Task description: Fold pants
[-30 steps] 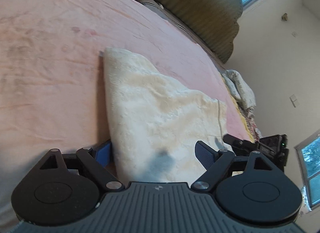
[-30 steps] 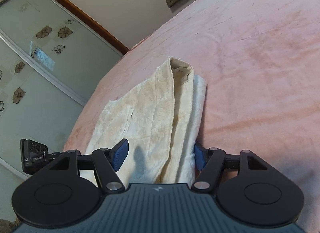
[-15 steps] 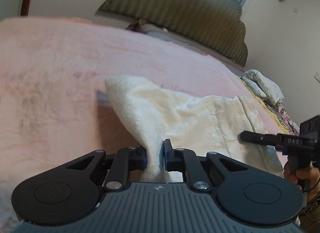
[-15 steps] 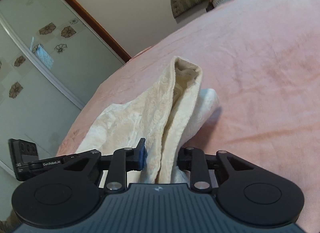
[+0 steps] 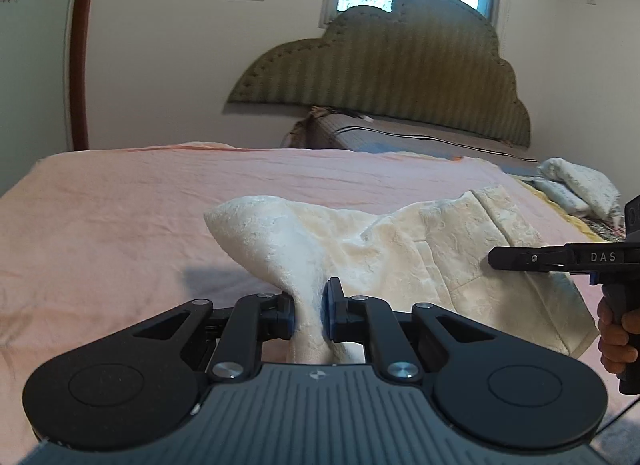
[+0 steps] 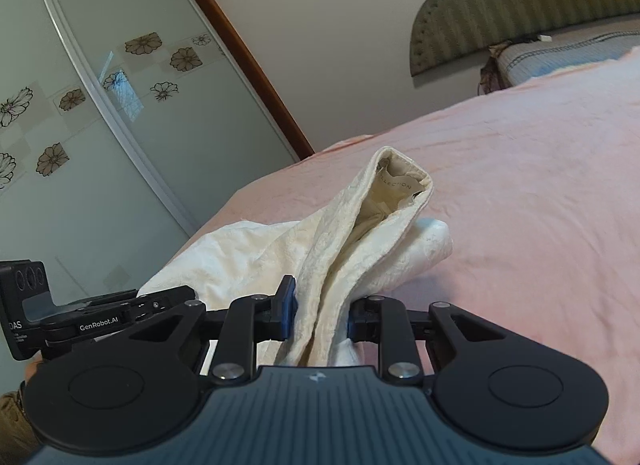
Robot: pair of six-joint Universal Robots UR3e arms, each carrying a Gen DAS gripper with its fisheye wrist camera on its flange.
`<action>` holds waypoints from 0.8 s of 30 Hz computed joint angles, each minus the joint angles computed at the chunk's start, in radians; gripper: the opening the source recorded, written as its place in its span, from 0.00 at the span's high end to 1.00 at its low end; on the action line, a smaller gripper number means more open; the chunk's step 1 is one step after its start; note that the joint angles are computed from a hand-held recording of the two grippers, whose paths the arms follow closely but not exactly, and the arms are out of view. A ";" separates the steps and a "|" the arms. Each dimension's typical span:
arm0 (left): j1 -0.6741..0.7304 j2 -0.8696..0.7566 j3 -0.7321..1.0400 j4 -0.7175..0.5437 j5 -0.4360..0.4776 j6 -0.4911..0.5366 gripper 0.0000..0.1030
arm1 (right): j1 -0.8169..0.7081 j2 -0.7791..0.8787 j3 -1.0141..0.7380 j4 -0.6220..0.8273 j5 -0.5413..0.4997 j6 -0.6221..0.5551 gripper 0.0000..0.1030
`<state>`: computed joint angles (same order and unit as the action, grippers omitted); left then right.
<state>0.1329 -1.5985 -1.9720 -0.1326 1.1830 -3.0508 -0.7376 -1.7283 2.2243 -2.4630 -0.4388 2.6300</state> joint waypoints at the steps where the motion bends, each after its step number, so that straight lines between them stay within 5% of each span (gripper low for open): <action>1: 0.009 -0.036 0.040 -0.023 0.002 0.007 0.87 | 0.044 0.084 -0.027 -0.141 -0.018 0.094 0.77; 3: 0.024 -0.100 0.103 -0.083 0.006 -0.003 0.85 | 0.112 0.229 -0.096 -0.303 -0.058 0.227 0.77; 6: 0.011 -0.187 0.161 -0.146 0.080 -0.010 0.74 | 0.212 0.377 -0.210 -0.350 -0.220 0.326 0.68; 7: 0.023 -0.194 0.139 -0.121 0.072 0.006 0.72 | 0.243 0.405 -0.231 -0.352 -0.304 0.339 0.58; 9: 0.028 -0.168 0.081 -0.067 0.084 0.012 0.58 | 0.246 0.425 -0.234 -0.344 -0.335 0.304 0.55; 11: 0.014 -0.106 0.028 -0.032 0.148 0.007 0.55 | 0.213 0.371 -0.192 -0.327 -0.319 0.295 0.55; 13: -0.026 -0.058 -0.001 0.026 0.245 -0.013 0.56 | 0.215 0.271 -0.104 -0.434 -0.409 0.329 0.55; 15: -0.004 0.027 -0.078 0.071 0.193 -0.015 0.52 | 0.231 0.156 0.002 -0.567 -0.475 0.318 0.55; 18: 0.042 0.131 -0.148 0.007 0.026 -0.021 0.32 | 0.206 -0.007 0.083 -0.430 -0.338 0.143 0.56; 20: -0.006 0.088 -0.118 -0.060 0.041 -0.022 0.30 | 0.264 -0.032 0.065 -0.295 -0.360 0.059 0.57; 24: -0.076 0.026 -0.125 -0.017 0.164 -0.036 0.36 | 0.371 0.055 0.074 -0.414 -0.540 0.114 0.58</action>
<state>0.0565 -1.5720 -2.0970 -0.1500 1.3469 -3.0872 -0.3665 -1.6735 2.2985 -2.8767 -0.9787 2.7436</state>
